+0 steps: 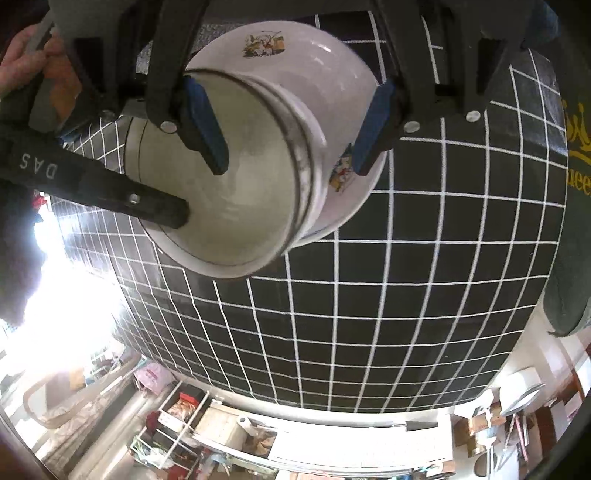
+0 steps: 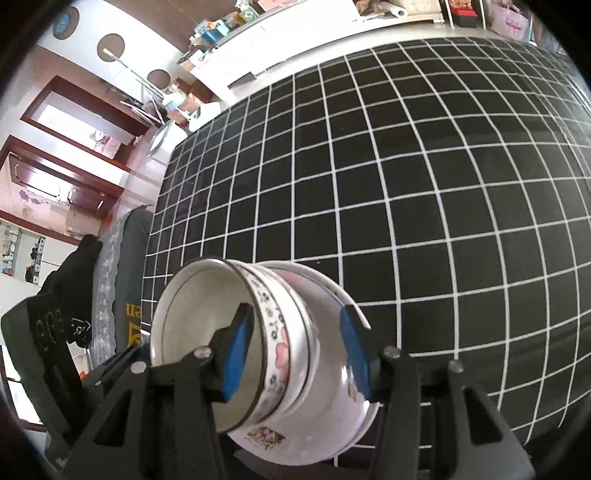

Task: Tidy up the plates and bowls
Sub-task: 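Carry the bowl stack over the plate stack and lower it onto the plates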

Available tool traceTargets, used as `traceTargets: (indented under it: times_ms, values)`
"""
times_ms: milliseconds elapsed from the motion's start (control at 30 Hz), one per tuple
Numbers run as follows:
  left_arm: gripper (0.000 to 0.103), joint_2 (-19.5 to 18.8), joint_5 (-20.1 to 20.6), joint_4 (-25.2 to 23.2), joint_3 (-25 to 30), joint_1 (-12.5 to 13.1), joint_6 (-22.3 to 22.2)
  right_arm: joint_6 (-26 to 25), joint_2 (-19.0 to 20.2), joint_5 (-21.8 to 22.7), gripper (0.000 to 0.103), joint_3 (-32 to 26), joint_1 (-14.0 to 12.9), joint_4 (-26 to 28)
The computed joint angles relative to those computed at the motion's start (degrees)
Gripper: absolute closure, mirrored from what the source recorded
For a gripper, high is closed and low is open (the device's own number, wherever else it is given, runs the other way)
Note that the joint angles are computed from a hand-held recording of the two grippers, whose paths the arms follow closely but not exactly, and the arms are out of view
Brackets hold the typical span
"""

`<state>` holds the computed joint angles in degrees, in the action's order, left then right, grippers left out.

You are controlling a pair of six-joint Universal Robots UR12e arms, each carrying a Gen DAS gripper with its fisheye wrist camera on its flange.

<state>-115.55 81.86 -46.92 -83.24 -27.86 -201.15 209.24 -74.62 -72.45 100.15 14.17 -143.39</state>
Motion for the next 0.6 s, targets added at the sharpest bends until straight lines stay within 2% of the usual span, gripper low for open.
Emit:
traceTargets:
  times_ms: [300, 500, 600]
  values:
    - [0.036, 2.77, 3.92, 3.01, -1.17, -0.94, -0.52, -1.58, -2.29, -1.47, 0.050, 1.21, 0.63, -2.70]
    - [0.036, 4.95, 6.81, 5.78, -2.94, -2.27, -3.59, -2.54, -4.03, -2.11, 0.050, 2.05, 1.13, -3.47]
    - [0.036, 5.98, 10.77, 7.15, -3.75, -3.49, -4.45, -4.01, -5.59, -4.25, 0.050, 3.21, 1.54, -4.83]
